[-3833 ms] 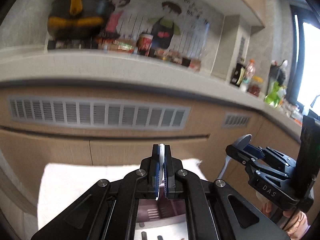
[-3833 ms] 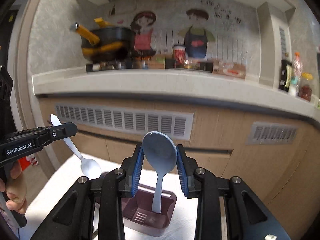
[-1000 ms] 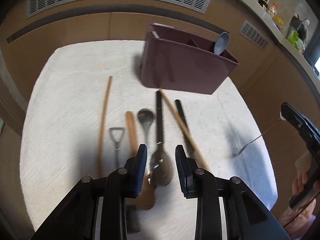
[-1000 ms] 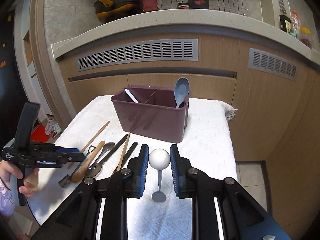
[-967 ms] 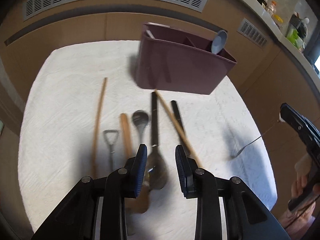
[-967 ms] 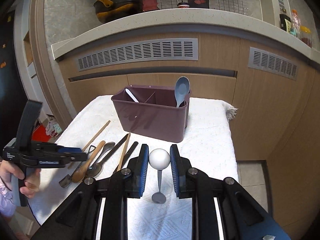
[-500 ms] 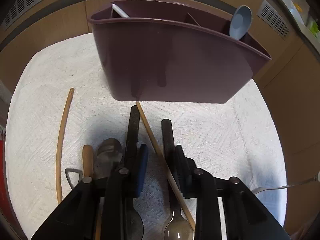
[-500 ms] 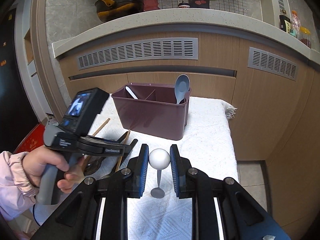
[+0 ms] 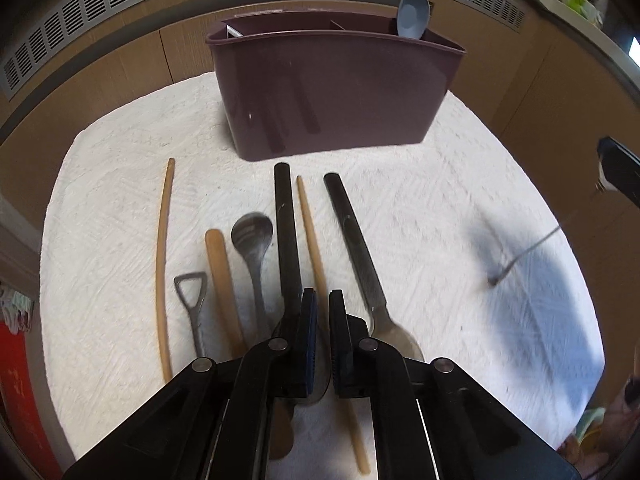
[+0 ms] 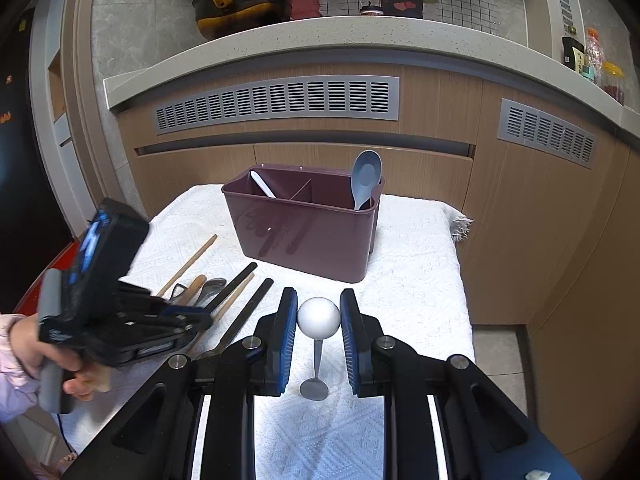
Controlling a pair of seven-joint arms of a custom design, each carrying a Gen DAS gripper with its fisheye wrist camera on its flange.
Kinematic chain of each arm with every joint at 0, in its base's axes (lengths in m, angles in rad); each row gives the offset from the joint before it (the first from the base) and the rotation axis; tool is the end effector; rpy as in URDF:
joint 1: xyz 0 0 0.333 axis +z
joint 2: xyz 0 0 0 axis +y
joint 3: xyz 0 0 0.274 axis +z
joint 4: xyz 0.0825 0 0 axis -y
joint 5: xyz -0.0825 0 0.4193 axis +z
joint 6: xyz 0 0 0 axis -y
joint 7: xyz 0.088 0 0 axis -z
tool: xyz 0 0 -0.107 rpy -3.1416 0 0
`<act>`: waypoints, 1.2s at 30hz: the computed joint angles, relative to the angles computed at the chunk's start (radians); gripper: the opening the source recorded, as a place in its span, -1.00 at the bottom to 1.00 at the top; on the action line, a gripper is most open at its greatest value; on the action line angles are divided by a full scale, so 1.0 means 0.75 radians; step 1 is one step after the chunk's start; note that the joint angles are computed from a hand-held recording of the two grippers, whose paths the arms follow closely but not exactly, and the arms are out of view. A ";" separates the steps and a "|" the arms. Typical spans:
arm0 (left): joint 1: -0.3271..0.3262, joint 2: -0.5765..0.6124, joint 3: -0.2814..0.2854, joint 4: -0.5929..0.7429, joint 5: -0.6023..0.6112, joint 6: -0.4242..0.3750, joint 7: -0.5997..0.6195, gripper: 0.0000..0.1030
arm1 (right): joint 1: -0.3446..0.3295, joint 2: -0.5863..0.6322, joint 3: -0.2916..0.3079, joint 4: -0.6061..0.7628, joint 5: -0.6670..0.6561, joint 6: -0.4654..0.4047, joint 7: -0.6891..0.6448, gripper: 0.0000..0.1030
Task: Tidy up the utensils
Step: 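Grasp and lift a wooden chopstick with the left gripper while the right holds the spoon, then lower the chopstick into the holder with the left gripper while the right drops the spoon in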
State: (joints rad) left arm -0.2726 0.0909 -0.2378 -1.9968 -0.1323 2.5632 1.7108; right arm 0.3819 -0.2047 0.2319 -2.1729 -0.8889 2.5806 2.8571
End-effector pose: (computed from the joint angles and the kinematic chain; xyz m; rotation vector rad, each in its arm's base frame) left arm 0.5599 -0.3086 0.4095 -1.4121 2.5250 -0.6787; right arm 0.4601 0.3463 0.4850 -1.6490 1.7030 -0.7902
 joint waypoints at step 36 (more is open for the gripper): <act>-0.238 -0.266 0.103 -0.009 -1.494 0.679 1.086 -0.89 | -0.046 -0.097 0.072 0.095 -0.218 -0.064 0.096 -0.63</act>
State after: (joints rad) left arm -0.4509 -0.1089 -0.1607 -2.0034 -1.2526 3.0726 2.5252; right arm 0.3477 -0.2774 0.2859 -2.1020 -1.0525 2.5328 2.9293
